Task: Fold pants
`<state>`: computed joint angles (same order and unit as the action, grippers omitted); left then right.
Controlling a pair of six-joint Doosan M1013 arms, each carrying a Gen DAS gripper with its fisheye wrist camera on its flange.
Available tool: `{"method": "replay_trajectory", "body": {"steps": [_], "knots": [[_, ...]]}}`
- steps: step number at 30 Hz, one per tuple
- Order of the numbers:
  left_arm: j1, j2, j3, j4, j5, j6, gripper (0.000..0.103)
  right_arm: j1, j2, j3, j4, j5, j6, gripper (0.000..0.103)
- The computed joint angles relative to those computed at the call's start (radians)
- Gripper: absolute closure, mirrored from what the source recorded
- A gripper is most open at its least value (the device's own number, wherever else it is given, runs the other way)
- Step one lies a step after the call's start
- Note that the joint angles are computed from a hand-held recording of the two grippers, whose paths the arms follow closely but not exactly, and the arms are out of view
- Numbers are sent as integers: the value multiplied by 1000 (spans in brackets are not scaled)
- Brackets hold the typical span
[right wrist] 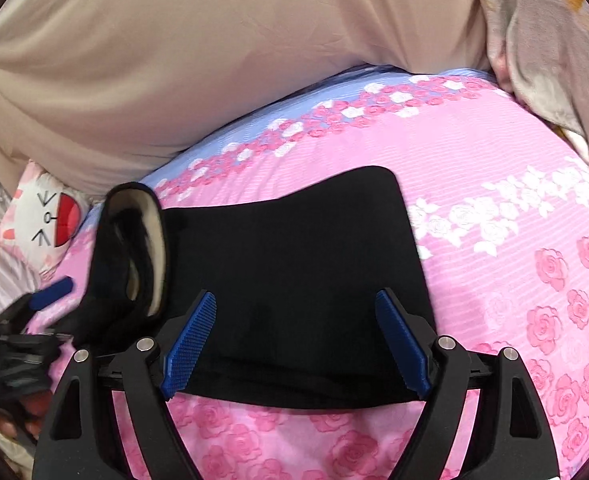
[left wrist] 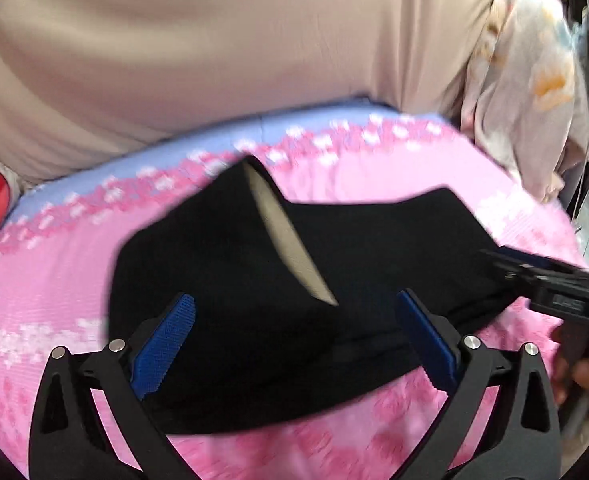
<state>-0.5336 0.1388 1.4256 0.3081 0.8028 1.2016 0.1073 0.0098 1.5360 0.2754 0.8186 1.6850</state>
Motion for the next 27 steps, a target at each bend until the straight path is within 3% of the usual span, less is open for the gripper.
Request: {"method": "replay_trajectory", "body": {"steps": [4, 6, 11, 14, 15, 17, 18, 22, 24, 27], "knots": [[41, -43, 10, 60, 23, -133, 5, -10, 30, -20, 280, 29, -190, 18], [67, -50, 19, 104, 58, -208, 5, 5, 66, -50, 400, 81, -285, 18], [118, -57, 48, 177, 140, -300, 5, 83, 153, -142, 340, 167, -274, 18], [144, -65, 68, 163, 149, -298, 5, 101, 181, -149, 420, 174, -288, 16], [153, -67, 74, 150, 149, -292, 5, 109, 185, -153, 423, 163, -282, 19], [168, -71, 86, 131, 141, -284, 5, 132, 191, -158, 383, 130, -259, 54], [171, -70, 87, 126, 137, -281, 5, 136, 199, -168, 382, 142, -254, 79], [177, -76, 80, 124, 114, -289, 5, 142, 194, -184, 438, 118, -295, 86], [171, -78, 72, 137, 97, -299, 5, 119, 173, -190, 519, 110, -347, 86], [159, -82, 63, 138, 64, -290, 5, 85, 112, -171, 517, 44, -382, 86]]}}
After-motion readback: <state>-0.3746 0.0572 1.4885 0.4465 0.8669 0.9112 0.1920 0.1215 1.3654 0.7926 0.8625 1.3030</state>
